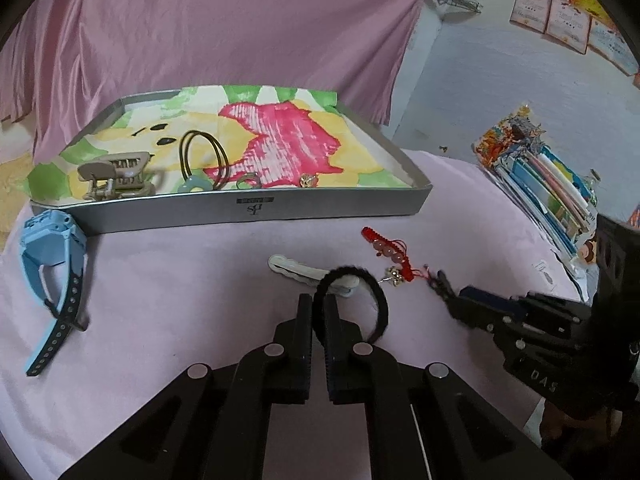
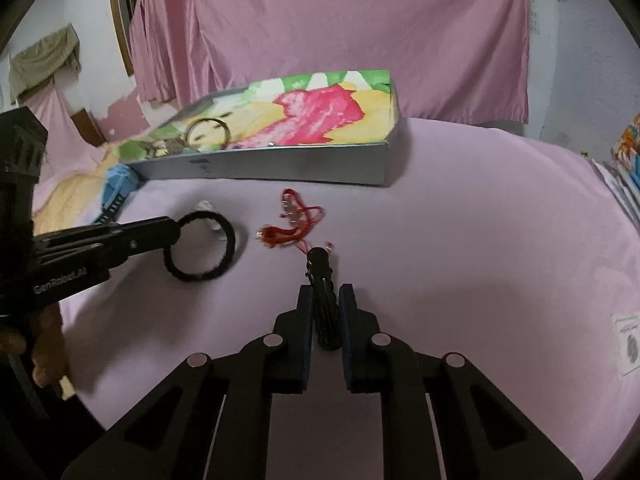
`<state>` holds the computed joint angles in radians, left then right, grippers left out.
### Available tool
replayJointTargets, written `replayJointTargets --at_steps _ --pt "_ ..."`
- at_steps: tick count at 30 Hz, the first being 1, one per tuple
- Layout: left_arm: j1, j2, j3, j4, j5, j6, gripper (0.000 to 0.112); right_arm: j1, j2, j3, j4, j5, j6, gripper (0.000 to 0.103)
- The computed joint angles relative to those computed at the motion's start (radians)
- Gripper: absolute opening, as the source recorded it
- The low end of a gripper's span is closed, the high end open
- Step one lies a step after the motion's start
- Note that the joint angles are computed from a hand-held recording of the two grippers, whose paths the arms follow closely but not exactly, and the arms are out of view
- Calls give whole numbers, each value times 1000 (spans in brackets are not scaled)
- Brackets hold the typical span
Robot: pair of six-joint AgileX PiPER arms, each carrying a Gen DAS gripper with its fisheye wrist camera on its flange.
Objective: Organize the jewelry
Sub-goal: 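Grasp the black bracelet with the left tool while the right tool grasps the black hair clip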
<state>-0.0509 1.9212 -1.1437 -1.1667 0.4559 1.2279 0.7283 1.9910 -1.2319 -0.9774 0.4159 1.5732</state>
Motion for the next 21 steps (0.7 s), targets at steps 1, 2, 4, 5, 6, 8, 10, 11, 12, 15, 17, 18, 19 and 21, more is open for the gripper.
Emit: replayJointTargets --at_steps 1,2,4,5,6,8,10,11,12,15,17,18,19,21 --pt "4 -6 7 -15 1 15 5 6 -2 6 -13 -5 23 11" --pt "8 -16 20 -34 0 33 5 13 -4 11 -30 -4 45 11" --pt "13 -29 37 -59 -2 59 5 29 -12 22 -73 7 100 11" --pt "17 -39 47 -74 -3 75 5 36 -17 27 -94 12 124 11" --pt "20 -48 58 -90 -4 92 5 42 -24 31 -114 19 145 11" --pt "27 -61 73 -118 -3 123 5 56 -37 36 -144 42 174 11" --pt "32 -72 85 -138 -2 147 5 67 -49 41 -172 60 199 10" --pt "34 -81 93 -153 -3 165 5 73 -55 40 -182 71 204 10" --pt "36 -86 98 -161 -3 176 5 78 -59 37 -189 81 205 10" --pt "43 -104 109 -190 -3 209 5 83 -63 24 -198 99 192 10" --pt "49 -112 111 -204 0 224 5 84 -65 25 -198 100 189 10" --pt "51 -114 112 -208 0 228 5 85 -66 26 -198 98 191 10" --pt "53 -118 114 -211 -1 232 5 86 -67 27 -199 97 193 10" --pt "57 -121 116 -218 -2 239 5 87 -74 35 -215 98 212 10"
